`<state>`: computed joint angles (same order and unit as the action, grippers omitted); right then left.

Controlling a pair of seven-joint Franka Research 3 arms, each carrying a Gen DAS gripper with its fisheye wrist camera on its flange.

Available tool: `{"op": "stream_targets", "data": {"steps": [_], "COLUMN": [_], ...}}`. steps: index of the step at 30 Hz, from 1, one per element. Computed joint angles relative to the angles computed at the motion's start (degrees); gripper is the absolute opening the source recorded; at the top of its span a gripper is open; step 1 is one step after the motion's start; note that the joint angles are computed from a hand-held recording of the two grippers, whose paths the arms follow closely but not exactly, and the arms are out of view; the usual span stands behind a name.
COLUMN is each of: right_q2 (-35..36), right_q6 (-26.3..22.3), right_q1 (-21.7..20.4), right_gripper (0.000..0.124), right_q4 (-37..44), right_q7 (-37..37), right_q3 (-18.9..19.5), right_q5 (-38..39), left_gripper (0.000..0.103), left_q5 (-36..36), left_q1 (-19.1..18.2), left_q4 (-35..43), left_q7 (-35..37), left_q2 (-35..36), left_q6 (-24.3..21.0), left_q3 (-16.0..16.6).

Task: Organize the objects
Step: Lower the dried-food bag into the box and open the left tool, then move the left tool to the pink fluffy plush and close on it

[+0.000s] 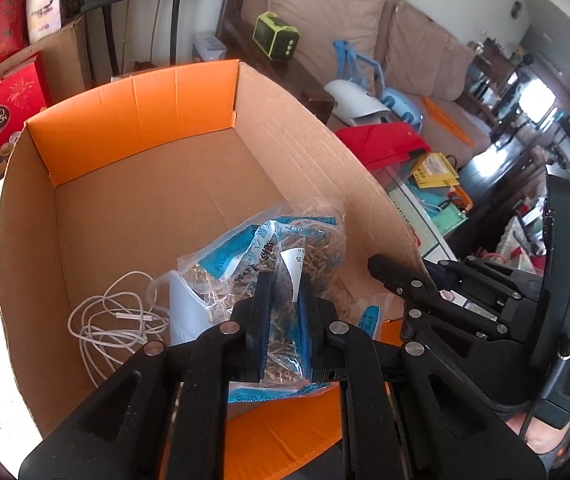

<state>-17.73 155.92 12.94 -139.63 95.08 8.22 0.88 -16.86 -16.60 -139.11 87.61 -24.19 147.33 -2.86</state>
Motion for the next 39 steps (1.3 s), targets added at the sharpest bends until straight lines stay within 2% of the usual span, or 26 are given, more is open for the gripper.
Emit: {"op": "stream_targets", "data": {"steps": [8,10,12,16,18,20,25,27,39], "right_q2": [-0.3,-0.3,-0.4,-0.3,-0.3,-0.4,-0.3,-0.4,-0.8], "right_q6": [0.0,0.0,-0.1,0.0,0.0,0.1,0.2,0.2,-0.1], "right_q1": [0.2,0.2,0.2,0.1,0.1,0.1,0.0,0.0,-0.1], "right_gripper": [0.013,0.013,0.013,0.013,0.013,0.013,0.013,0.013,0.013], "right_q4": [-0.2,-0.2,-0.2,-0.2,-0.3,-0.3,-0.3,-0.4,-0.4], "right_q7": [-0.6,-0.6,-0.6,-0.7,-0.6,-0.5,-0.3,-0.4,-0.8], "right_q3": [-0.3,-0.3,-0.3,-0.2,-0.1,-0.1,0.0,0.0,0.1], "right_q5": [0.6,0.7,0.8,0.6,0.6,0.5,0.3,0.3,-0.1], "left_gripper": [0.013,0.023,0.04,0.047,0.056,0.061,0.066,0.072,0.076], "left_q5": [-3.0,-2.9,-3.3,-3.4,-2.1,-0.4,1.7,3.9,14.2], "left_q1": [-1.2,-0.9,-0.8,-0.8,-0.2,0.4,0.8,1.8,7.9], "left_q4": [0.9,1.1,1.1,0.7,0.4,-0.5,-1.7,-2.0,-6.4], "left_q7": [0.4,-0.1,-0.1,0.0,-0.5,-1.3,-1.7,-2.5,-7.8], "left_q2": [2.1,2.4,2.5,1.6,0.7,-0.9,-4.2,-5.6,-13.6], "left_q6": [1.6,1.5,1.7,2.0,2.0,2.5,1.3,0.4,-3.0], "left_q3": [0.1,-0.3,-0.3,-0.2,-0.6,-1.0,0.3,0.1,0.8]}}
